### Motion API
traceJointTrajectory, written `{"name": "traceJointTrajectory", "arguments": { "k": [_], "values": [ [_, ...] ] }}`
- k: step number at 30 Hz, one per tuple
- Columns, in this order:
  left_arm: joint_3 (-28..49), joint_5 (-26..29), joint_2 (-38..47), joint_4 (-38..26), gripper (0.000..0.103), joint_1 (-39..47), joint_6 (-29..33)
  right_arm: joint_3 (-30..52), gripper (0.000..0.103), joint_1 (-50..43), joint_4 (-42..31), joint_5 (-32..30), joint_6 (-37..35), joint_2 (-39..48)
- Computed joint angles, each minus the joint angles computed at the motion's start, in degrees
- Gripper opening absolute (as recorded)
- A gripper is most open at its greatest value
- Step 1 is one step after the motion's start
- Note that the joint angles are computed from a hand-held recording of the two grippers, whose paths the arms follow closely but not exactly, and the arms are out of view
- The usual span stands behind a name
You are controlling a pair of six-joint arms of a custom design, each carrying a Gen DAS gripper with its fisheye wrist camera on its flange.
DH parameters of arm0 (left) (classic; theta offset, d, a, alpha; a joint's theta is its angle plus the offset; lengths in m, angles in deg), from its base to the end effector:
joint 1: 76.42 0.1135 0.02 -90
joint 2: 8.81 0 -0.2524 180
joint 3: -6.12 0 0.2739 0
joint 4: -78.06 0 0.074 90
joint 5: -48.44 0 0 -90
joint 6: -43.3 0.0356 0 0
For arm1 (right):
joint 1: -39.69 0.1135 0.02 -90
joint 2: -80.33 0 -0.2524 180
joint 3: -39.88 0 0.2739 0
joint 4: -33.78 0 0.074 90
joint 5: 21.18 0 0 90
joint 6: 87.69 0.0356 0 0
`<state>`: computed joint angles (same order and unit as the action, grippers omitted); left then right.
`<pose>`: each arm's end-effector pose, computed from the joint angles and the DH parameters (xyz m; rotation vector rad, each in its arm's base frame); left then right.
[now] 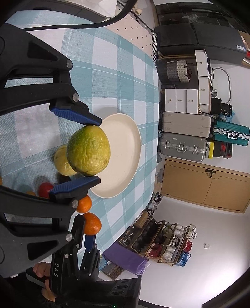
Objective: Organize fruits
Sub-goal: 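Carry the orange in the right gripper and the guava in the left gripper over the plate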
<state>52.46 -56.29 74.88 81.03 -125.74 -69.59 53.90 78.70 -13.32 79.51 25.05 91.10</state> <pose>0.2021 -0.2212 0.1370 0.3534 2.1544 -0.4495 0.1006 0.0730 0.1007 -0.2388 2.3299 0.3237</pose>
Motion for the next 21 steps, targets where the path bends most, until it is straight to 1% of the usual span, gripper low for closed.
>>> {"name": "traceJointTrajectory", "arguments": {
  "k": [2,6,13,16,21],
  "values": [
    [1.02,1.29,1.36,0.52,0.051,0.90,-0.01,0.31,0.039,-1.88,2.69,-0.62,-0.66,2.59],
    [1.86,1.77,2.50,1.22,0.051,1.52,0.53,1.11,0.039,-5.81,8.58,-3.31,-2.10,8.33],
    [7.51,2.75,9.33,2.05,0.051,3.04,2.95,2.74,0.039,-9.95,18.31,-5.88,-3.36,19.54],
    [9.17,3.24,11.52,2.38,0.051,3.54,3.65,3.13,0.039,-11.60,21.61,-7.07,-3.93,23.24],
    [11.60,3.80,14.46,1.98,0.051,4.31,4.60,4.83,0.039,-13.66,28.68,-8.76,-5.44,32.12]
  ]
}}
